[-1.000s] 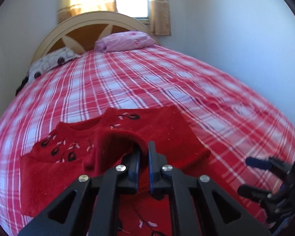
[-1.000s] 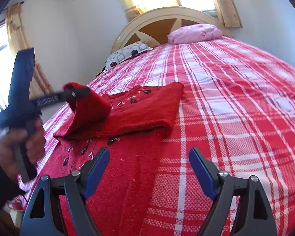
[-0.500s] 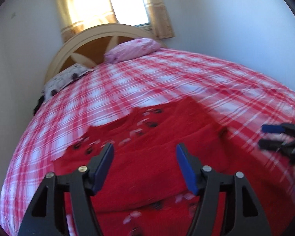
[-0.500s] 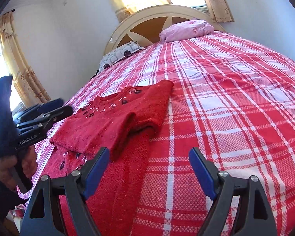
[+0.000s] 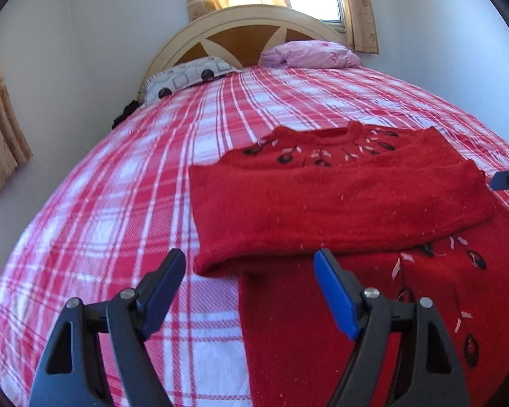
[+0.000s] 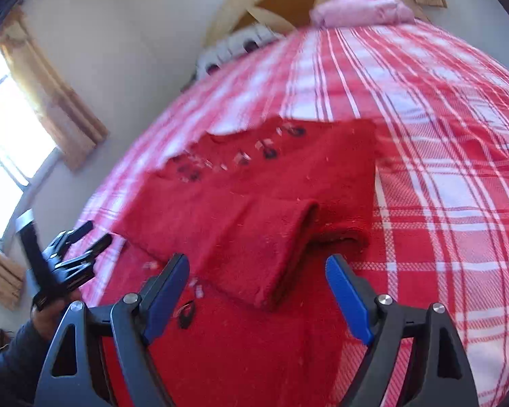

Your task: Fold small clothes

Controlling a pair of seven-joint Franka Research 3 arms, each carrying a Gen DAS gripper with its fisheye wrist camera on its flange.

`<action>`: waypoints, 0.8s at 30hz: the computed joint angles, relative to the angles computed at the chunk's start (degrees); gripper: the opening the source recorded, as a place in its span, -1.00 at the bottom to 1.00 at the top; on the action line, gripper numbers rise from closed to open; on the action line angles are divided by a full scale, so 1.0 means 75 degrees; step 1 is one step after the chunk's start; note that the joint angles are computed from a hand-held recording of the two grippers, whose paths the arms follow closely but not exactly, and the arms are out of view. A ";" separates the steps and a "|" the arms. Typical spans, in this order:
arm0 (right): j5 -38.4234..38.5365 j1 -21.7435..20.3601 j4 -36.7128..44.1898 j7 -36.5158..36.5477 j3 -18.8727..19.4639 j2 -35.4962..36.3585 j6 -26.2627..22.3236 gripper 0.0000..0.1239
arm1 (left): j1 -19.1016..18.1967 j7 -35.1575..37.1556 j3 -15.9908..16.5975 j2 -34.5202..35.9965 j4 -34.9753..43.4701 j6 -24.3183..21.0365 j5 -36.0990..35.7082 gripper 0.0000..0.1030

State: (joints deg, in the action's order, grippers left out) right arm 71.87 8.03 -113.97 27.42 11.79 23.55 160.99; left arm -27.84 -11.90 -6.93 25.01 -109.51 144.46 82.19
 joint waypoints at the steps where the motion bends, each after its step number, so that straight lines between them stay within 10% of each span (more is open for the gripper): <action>1: -0.0405 0.0122 0.0119 0.0455 -0.0124 0.0138 -0.0093 0.21 | 0.0042 -0.0077 0.0003 0.0091 0.0026 0.0137 -0.0001 0.57; 8: -0.1507 0.0084 0.0415 0.1366 0.0095 0.0454 0.0241 -0.86 | 0.0197 -0.0966 0.0166 0.0050 -0.0192 0.1028 0.0591 0.69; 24: -0.3336 0.0357 0.0801 0.2180 -0.0026 0.0339 0.2181 -0.90 | 0.0597 -0.2318 -0.0062 -0.0128 -0.0457 0.1338 0.1525 0.88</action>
